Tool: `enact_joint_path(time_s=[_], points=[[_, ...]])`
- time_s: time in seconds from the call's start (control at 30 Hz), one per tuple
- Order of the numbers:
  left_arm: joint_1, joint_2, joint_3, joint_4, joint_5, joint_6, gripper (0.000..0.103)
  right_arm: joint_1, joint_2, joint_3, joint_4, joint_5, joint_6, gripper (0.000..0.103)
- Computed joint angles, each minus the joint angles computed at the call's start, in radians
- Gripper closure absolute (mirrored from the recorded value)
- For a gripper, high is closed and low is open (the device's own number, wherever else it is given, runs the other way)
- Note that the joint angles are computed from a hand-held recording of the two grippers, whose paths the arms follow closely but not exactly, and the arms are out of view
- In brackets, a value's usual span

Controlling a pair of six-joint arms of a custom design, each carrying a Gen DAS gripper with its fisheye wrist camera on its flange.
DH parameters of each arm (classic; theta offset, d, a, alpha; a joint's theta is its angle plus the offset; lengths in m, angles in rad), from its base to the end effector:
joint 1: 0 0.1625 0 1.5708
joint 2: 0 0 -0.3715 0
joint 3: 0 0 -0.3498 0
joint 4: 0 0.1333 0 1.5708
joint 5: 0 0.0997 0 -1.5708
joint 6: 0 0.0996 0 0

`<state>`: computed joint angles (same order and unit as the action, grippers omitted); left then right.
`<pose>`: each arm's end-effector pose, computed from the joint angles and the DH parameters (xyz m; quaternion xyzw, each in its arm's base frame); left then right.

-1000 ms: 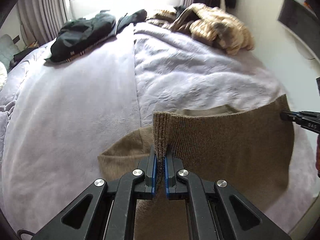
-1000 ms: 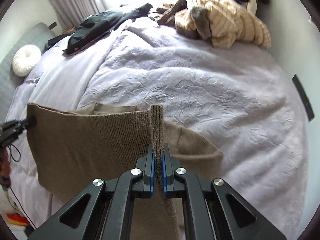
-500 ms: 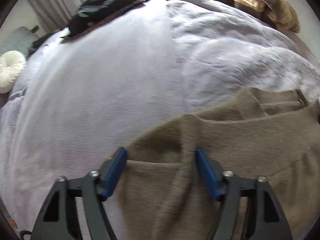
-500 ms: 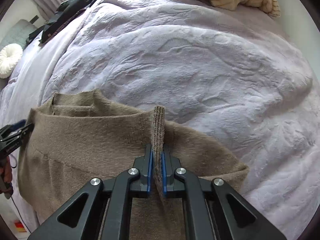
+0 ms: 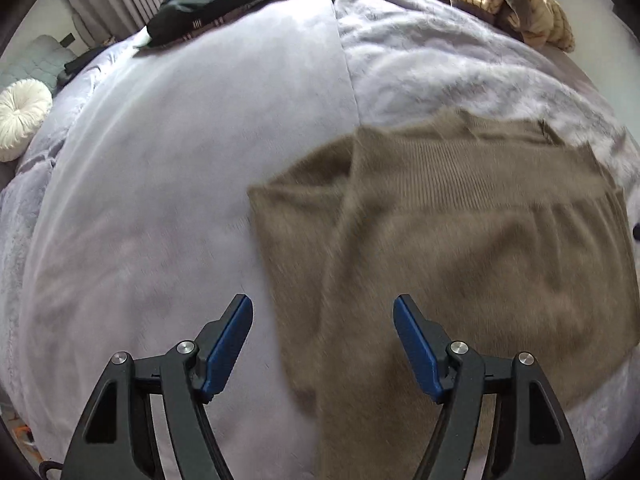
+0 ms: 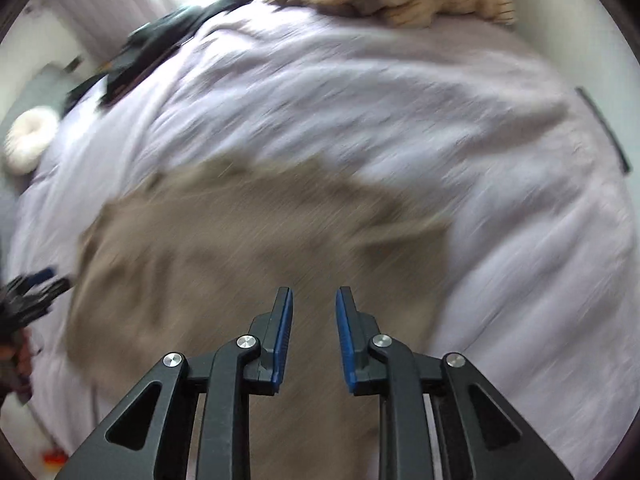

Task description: Fold small clothes

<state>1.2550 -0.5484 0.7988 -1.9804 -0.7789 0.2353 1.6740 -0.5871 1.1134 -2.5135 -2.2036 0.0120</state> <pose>-0.0436 -0.7910 0.2162 0.2207 0.8934 -0.0888 0.3812 0.1498 -0.7238 0.1594 -0.0219 -0.9318 0.2136 0.2926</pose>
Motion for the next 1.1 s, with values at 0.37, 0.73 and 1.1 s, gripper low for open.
enact_joint_path(time_s=[0.37,0.73,1.1], points=[[0.037,-0.146,0.188,0.032,0.024,-0.132,0.018,-0.010,-0.128,0.312,-0.020,-0.032,0.139,0.080],[0.137,-0.252,0.250,0.162,-0.405,-0.536,0.018,-0.177,-0.316,0.742,-0.505,0.524,0.544,0.035],[0.098,-0.307,0.374,-0.019,-0.281,-0.391,0.082,-0.133,-0.278,0.646,-0.521,0.424,0.508,0.095]])
